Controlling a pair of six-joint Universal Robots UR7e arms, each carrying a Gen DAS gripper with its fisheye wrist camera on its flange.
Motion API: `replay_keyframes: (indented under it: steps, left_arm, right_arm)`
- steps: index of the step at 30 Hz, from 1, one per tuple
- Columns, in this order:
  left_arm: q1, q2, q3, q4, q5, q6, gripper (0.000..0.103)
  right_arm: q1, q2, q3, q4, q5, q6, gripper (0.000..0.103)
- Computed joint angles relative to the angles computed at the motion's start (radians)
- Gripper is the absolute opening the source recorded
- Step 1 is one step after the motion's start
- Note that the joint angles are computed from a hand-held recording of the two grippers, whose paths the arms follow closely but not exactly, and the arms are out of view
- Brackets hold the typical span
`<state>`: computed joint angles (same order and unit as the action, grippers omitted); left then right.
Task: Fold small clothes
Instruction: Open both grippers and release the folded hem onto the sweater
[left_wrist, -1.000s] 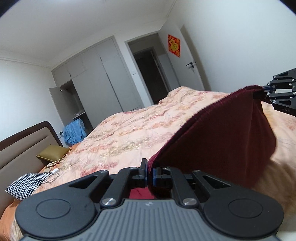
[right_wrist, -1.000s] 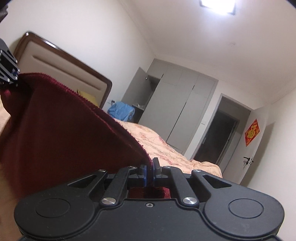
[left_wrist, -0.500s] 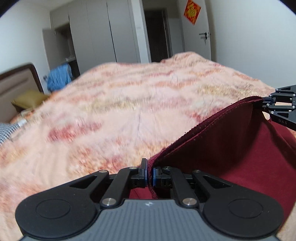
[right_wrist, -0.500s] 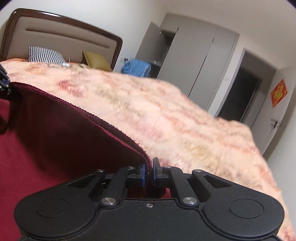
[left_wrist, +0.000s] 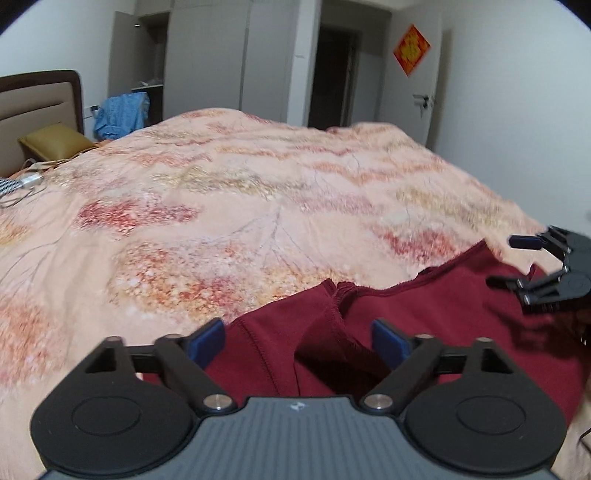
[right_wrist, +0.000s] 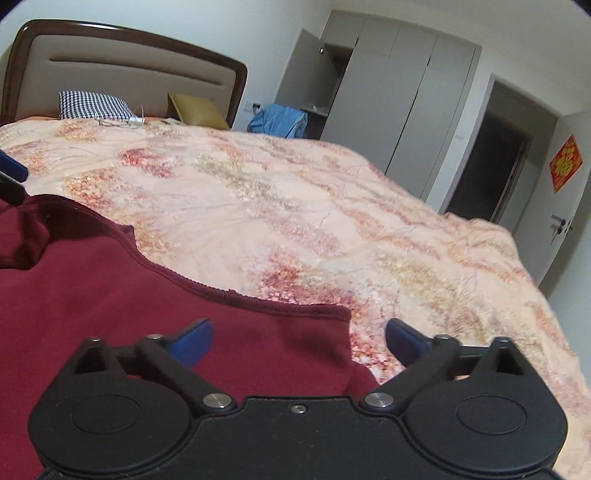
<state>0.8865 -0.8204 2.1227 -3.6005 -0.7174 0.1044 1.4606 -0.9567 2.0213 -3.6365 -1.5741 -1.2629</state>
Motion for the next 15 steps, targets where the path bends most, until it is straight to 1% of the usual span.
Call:
replay_keyframes:
  steps: [1, 3, 6, 8, 9, 11, 12, 14, 15]
  left_arm:
    - [-0.012, -0.001, 0.019, -0.024, 0.005, -0.002, 0.098]
    - [-0.034, 0.001, 0.059, -0.055, 0.0, 0.011, 0.099]
    - [-0.064, 0.035, 0.098, -0.051, 0.025, 0.003, 0.1]
    - [-0.082, 0.082, 0.103, -0.061, 0.082, 0.013, 0.1]
    - [-0.09, 0.108, 0.097, -0.055, 0.131, 0.009, 0.099]
    - [-0.094, 0.145, 0.079, -0.055, 0.218, -0.014, 0.093]
    - [-0.091, 0.154, 0.074, -0.079, 0.24, -0.026, 0.091]
    - [-0.081, 0.143, 0.073, -0.108, 0.264, -0.075, 0.083]
    - [-0.079, 0.136, 0.07, -0.126, 0.29, -0.086, 0.082]
  right_arm:
    - [-0.004, -0.011, 0.019, -0.006, 0.01, -0.016, 0.102]
    - [-0.013, -0.024, 0.049, -0.029, 0.02, -0.031, 0.102]
    - [-0.032, -0.026, 0.079, -0.052, 0.022, -0.023, 0.102]
    - [-0.045, -0.012, 0.086, -0.078, 0.01, -0.009, 0.102]
    - [-0.051, -0.001, 0.086, -0.09, -0.001, 0.002, 0.102]
    - [-0.068, 0.009, 0.087, -0.095, 0.002, 0.039, 0.102]
    - [-0.078, 0.011, 0.088, -0.097, 0.015, 0.058, 0.102]
    - [-0.095, 0.011, 0.093, -0.101, 0.041, 0.083, 0.102]
    - [-0.098, 0.013, 0.095, -0.105, 0.047, 0.086, 0.102]
